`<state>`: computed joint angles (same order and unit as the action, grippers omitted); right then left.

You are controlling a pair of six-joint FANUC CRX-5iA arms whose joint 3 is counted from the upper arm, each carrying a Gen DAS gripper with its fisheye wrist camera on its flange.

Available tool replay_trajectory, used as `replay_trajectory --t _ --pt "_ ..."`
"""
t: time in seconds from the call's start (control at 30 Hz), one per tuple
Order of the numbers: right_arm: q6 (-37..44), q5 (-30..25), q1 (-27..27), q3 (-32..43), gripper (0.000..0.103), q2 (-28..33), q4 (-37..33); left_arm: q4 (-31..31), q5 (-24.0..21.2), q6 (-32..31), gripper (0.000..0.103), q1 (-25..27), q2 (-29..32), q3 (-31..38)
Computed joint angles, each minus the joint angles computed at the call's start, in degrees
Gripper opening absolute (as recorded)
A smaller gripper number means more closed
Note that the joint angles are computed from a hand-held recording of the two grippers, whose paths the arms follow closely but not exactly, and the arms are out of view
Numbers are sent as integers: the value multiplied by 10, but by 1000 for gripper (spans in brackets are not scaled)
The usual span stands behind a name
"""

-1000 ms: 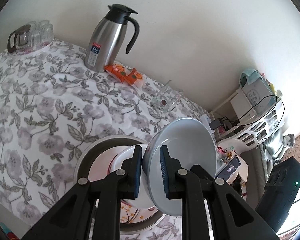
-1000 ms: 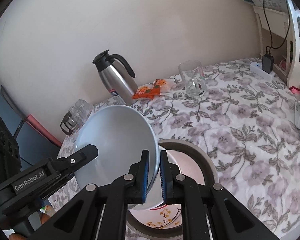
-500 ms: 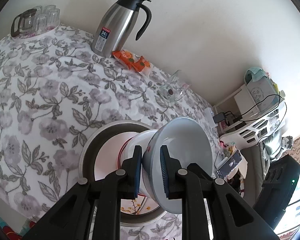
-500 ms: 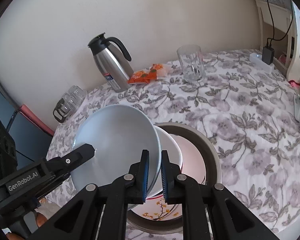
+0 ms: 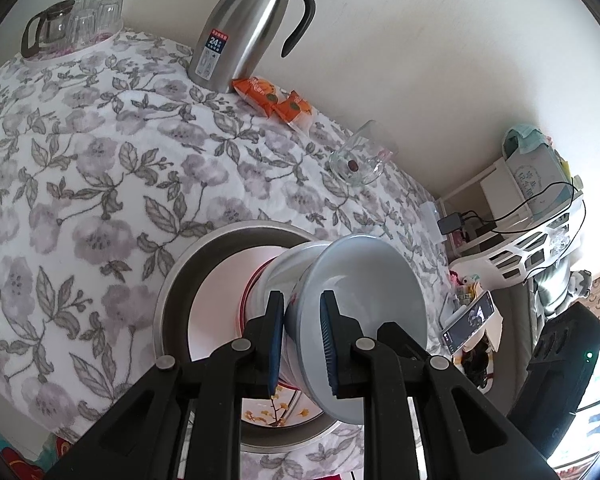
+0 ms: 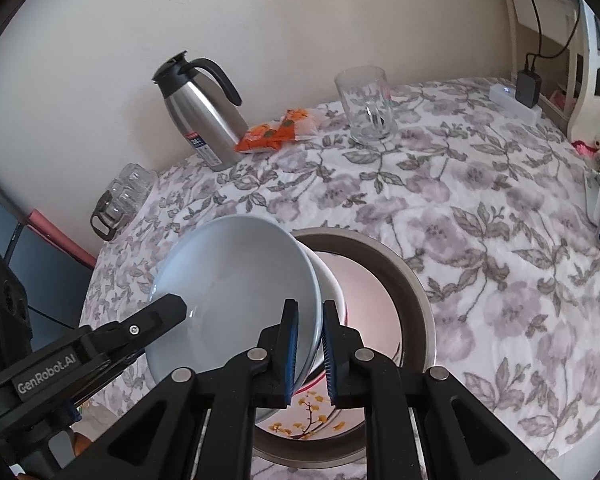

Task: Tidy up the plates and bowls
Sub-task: 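Lower the white round bowl into the stacked bowls in the basin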

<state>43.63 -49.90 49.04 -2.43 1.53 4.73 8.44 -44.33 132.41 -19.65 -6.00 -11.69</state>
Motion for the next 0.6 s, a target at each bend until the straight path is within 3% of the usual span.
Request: replay_trajectory --t 0.6 --pt "-39 15 8 -11 15 8 43 -5 -1 7 19 3 11 8"
